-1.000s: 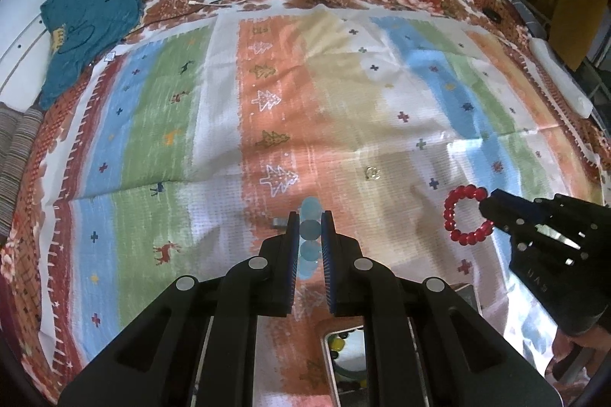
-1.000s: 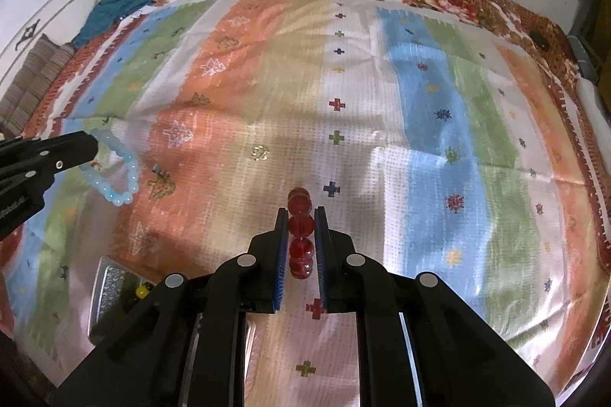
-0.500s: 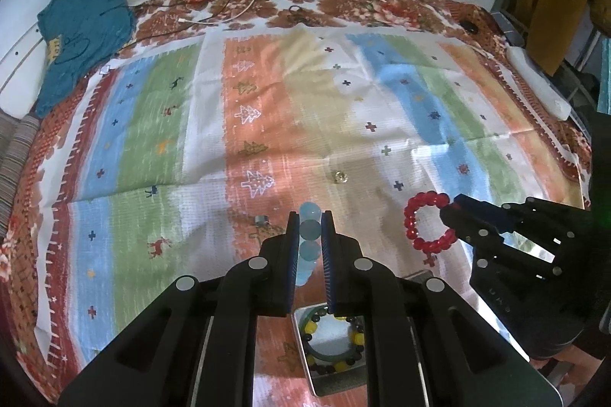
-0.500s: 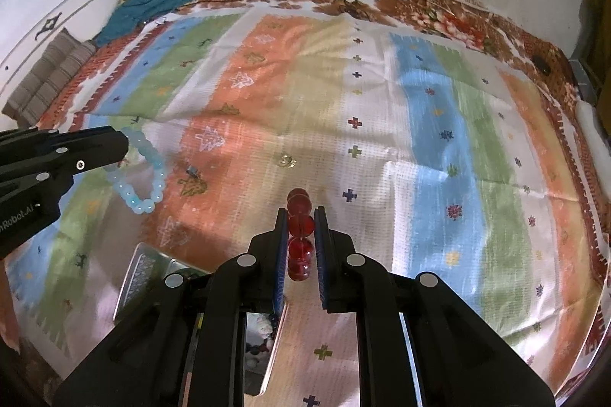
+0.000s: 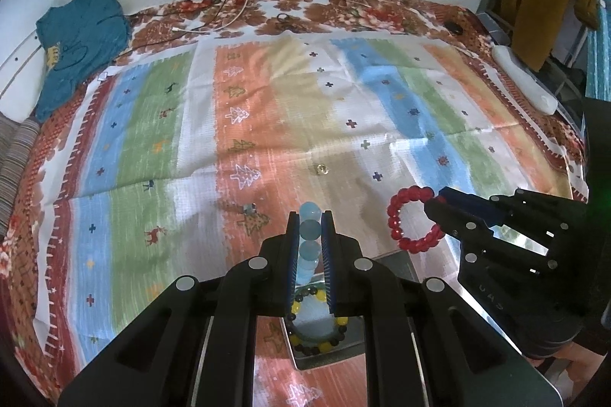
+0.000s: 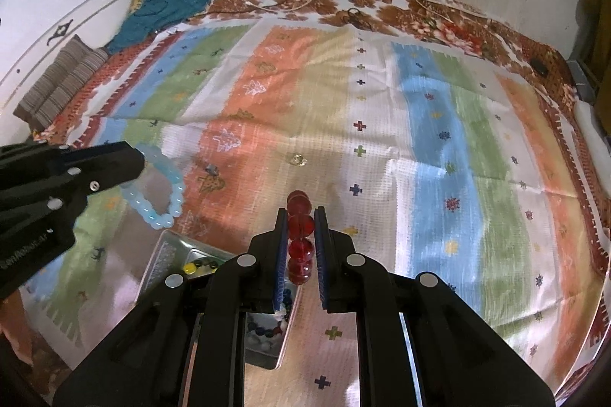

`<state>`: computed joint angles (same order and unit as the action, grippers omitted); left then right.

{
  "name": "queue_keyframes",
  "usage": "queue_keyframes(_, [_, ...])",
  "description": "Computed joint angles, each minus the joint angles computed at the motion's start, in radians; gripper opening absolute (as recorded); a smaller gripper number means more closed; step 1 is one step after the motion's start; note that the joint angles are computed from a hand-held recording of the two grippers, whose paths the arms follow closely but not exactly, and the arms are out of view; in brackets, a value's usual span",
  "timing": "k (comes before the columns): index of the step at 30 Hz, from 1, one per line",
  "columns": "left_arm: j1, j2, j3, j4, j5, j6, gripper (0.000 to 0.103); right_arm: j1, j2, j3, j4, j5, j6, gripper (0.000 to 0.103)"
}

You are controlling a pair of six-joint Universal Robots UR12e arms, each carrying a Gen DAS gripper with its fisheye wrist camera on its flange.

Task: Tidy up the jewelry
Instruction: 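Lift both bracelets and carry them over the tin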

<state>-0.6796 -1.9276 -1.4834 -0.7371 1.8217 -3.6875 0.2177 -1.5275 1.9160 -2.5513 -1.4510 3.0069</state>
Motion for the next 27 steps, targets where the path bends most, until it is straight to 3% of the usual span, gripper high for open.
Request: queue_keyframes(27, [-0.029, 0.033, -0.040, 0.037, 0.022, -0.028, 0.011, 0.005, -0.066, 0.055, -0.002, 0.029, -0.013, 0.014])
